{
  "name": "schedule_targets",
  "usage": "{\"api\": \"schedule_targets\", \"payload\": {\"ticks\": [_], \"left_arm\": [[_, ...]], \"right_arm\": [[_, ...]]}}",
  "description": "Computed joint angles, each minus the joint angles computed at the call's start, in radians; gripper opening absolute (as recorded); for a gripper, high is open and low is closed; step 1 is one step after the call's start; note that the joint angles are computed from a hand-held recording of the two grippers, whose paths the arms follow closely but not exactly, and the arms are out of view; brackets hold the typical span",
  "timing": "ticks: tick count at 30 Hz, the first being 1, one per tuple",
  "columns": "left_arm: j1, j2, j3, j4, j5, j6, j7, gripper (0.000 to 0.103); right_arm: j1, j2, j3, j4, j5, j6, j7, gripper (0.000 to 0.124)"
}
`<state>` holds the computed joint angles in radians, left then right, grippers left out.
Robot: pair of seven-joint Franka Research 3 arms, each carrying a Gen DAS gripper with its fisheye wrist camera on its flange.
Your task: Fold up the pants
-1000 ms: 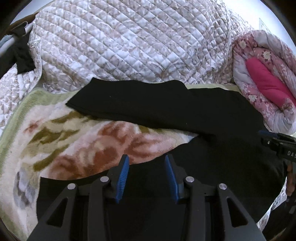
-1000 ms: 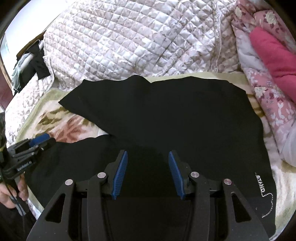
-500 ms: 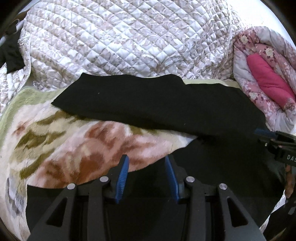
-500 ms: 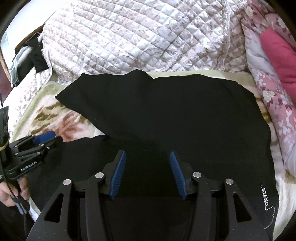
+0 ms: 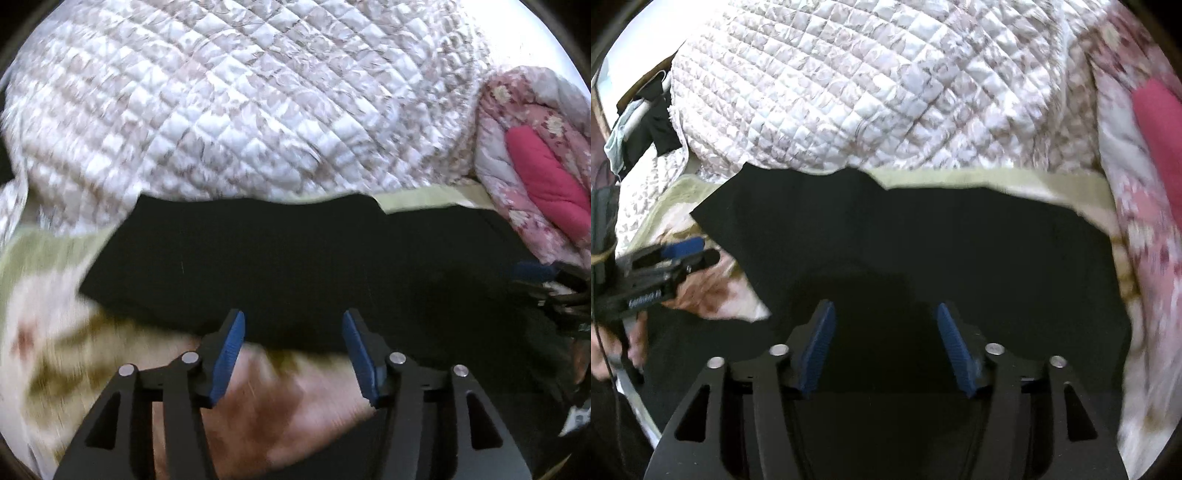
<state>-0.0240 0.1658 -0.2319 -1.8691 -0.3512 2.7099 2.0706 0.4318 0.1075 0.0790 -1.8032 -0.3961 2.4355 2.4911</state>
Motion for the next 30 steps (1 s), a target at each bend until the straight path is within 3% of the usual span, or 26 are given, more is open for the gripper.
{"api": "schedule_targets", "payload": {"ticks": [4,10,13,16,17,18,19,21,23,26,30], "left_arm": [[-0.027,0.16,0.026,0.211,0.155,-0.043,-0.112,0.061],[-0.055,0.368,0.019,0.483,0.325,-0.138,-0.171,0.069],[-0.077,0.442,0.028,0.576,0.38,-0.212,-0.207,0.069],[-0.103,0.421,0.053,0.498,0.464,-0.11,-0.234,0.071],[-0.112,0.411,0.062,0.478,0.492,-0.088,-0.253,0.062],[-0.124,0.402,0.075,0.46,0.523,-0.066,-0.279,0.042],[-0.154,0.393,0.111,0.444,0.583,-0.042,-0.326,0.031],[-0.158,0.374,0.113,0.423,0.628,-0.028,-0.357,0.006],[-0.123,0.332,0.078,0.379,0.607,-0.012,-0.356,0.004],[-0.056,0.214,0.03,0.237,0.548,0.072,-0.336,0.004],[0.079,0.011,-0.084,0.017,0.258,0.139,-0.161,0.004]], "right_arm": [[-0.045,0.073,-0.031,0.1,0.051,-0.048,-0.164,0.069],[-0.079,0.215,-0.076,0.266,0.112,-0.107,-0.326,0.069],[-0.094,0.311,-0.078,0.381,0.2,-0.216,-0.418,0.069],[-0.057,0.334,-0.108,0.398,0.158,-0.233,-0.434,0.068],[-0.049,0.334,-0.112,0.4,0.153,-0.231,-0.43,0.046],[-0.04,0.331,-0.117,0.399,0.143,-0.226,-0.419,0.026],[-0.034,0.331,-0.12,0.402,0.139,-0.232,-0.413,0.009],[-0.017,0.313,-0.125,0.386,0.112,-0.226,-0.402,0.009],[0.001,0.267,-0.129,0.341,0.079,-0.197,-0.362,0.009],[0.029,0.146,-0.123,0.231,-0.002,-0.128,-0.265,0.009],[0.049,-0.044,-0.066,0.057,-0.123,-0.071,-0.088,0.009]]}}
